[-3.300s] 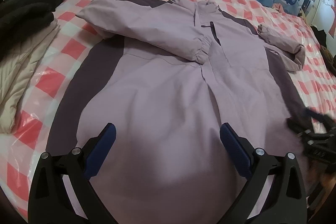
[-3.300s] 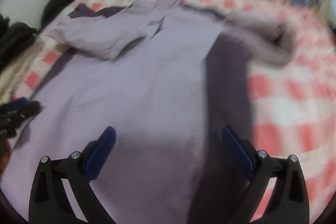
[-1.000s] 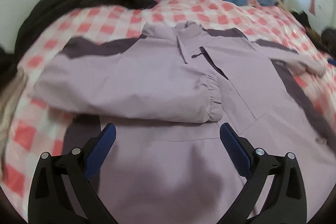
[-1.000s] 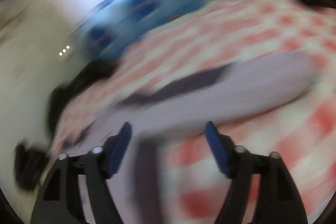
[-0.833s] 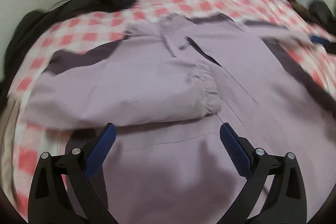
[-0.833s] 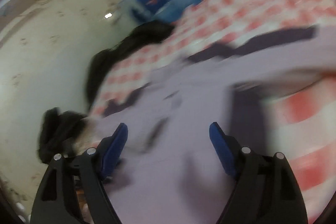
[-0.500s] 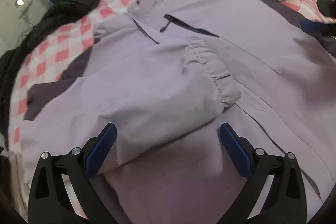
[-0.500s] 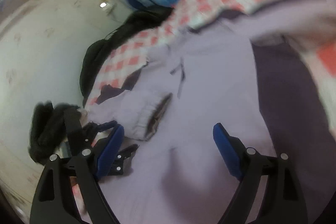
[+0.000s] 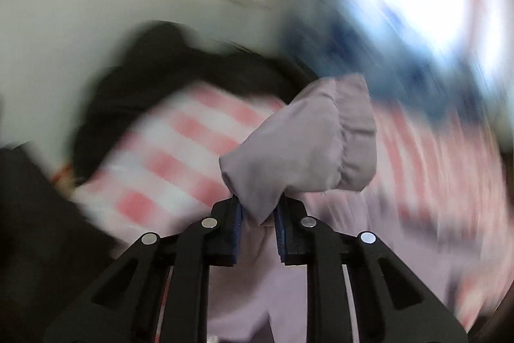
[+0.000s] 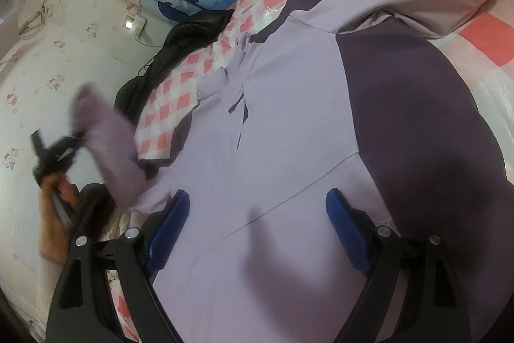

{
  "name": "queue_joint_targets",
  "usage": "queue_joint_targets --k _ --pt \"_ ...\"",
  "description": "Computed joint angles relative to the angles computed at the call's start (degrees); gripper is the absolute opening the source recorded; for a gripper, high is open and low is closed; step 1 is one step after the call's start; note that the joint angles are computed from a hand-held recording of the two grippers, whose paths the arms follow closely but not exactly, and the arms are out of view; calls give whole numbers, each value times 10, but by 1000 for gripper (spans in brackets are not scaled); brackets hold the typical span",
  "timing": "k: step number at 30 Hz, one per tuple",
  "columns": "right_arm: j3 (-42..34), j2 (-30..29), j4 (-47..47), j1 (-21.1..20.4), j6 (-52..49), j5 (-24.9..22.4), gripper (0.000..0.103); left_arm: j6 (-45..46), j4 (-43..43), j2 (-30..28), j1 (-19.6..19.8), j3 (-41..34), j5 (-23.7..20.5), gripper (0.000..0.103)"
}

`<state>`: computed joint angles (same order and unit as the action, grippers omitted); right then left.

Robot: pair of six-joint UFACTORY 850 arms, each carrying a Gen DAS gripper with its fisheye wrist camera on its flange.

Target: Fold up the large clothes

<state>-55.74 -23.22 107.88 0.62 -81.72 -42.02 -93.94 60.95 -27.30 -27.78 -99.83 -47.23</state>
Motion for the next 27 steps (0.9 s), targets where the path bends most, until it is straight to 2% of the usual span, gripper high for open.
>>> queue_joint_targets --k 2,3,5,6,7,8,9,11,13,15,18,21,23,25,27 --pt "-2 0 -6 2 3 4 84 -110 10 65 26 50 -48 21" --pt "-4 0 -10 4 6 7 84 -162 3 99 35 78 -72 31" --pt "-4 3 -22 5 10 7 84 -229 19 153 37 126 -84 44" --pt "-6 5 -35 4 20 3 84 -245 36 171 30 142 -100 56" --pt "-9 7 -46 2 31 -1 84 -256 57 188 15 155 -127 63" --pt "-2 24 -49 -6 29 -11 84 -265 80 206 -7 172 -152 75" --pt "3 37 -38 -10 17 -10 84 -263 92 221 -26 186 -162 82" --pt "37 92 -30 -33 -15 -1 85 -233 98 252 -75 224 -159 85" --pt "81 148 -49 -69 -23 6 96 -196 89 281 -120 271 -131 90" --pt "111 186 -117 -100 3 28 96 -177 68 309 -176 339 -82 93" --pt "147 213 -262 -150 83 15 96 -196 9 320 -237 434 19 93" --pt "176 213 -366 -185 134 -33 96 -280 -35 305 -263 520 139 93" --pt "196 218 -409 -198 148 -53 96 -351 -43 294 -272 556 194 93" --pt "218 231 -418 -208 137 -75 96 -431 -16 293 -280 584 227 93" --pt "227 235 -410 -209 130 -99 96 -458 -8 276 -281 588 240 93"
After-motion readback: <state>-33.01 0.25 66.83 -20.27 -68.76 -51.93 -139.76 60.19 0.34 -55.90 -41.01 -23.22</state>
